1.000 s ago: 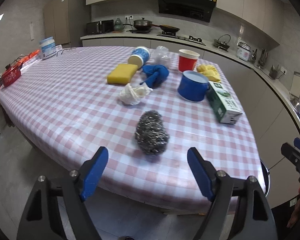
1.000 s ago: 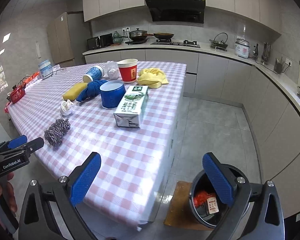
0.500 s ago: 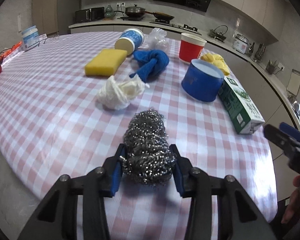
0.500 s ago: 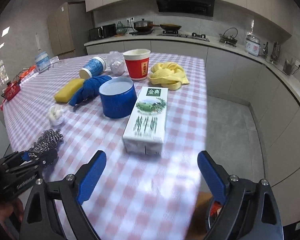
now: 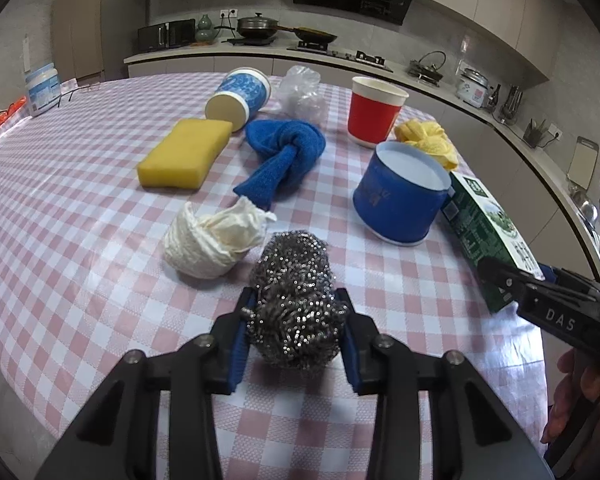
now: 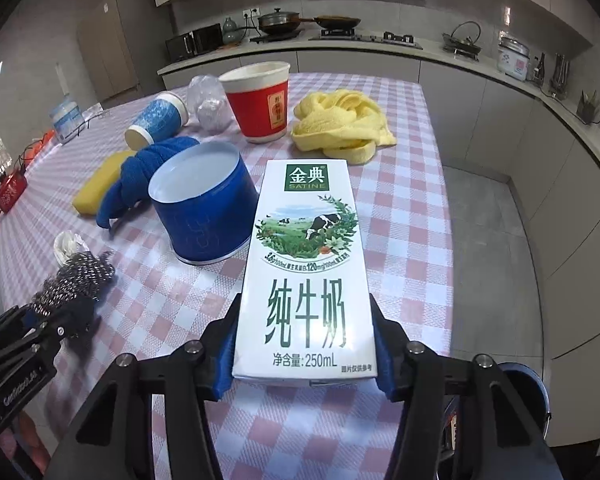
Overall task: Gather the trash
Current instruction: 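Grasp the steel wool scrubber with the left tool while the right tool grasps the milk carton, then carry scrubber and milk carton over the bin and open both tools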
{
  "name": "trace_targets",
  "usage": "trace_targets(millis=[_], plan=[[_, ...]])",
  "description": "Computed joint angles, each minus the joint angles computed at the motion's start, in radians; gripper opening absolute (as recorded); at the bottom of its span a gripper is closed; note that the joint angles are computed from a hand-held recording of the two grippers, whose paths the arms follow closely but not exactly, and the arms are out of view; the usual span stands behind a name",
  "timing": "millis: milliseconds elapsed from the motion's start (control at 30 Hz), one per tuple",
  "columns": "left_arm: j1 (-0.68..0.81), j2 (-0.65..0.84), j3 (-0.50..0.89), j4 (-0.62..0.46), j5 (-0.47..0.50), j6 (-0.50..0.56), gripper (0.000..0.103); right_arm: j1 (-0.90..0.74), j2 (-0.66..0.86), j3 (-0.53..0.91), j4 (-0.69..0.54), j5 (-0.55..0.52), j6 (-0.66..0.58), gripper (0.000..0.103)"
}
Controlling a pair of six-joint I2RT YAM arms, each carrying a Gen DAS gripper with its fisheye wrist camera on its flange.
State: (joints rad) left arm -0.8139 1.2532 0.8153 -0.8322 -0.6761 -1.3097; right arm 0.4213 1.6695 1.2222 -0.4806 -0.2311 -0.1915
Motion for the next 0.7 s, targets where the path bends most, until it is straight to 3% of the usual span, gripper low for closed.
trace_targets(millis=[333,700], plan=[[-0.099,0.054,0.089,-0.068,-0.035,-0.063,0.038,-0.138,-0.174,-0.086,-0.049,-0.089,-0.077,0.056],[-0.201,0.213,0.257,-0.099,-0.064,-0.100,0.035,-0.430,-0.286,-0.107,-0.165,-0.220,-0.218,0.057]])
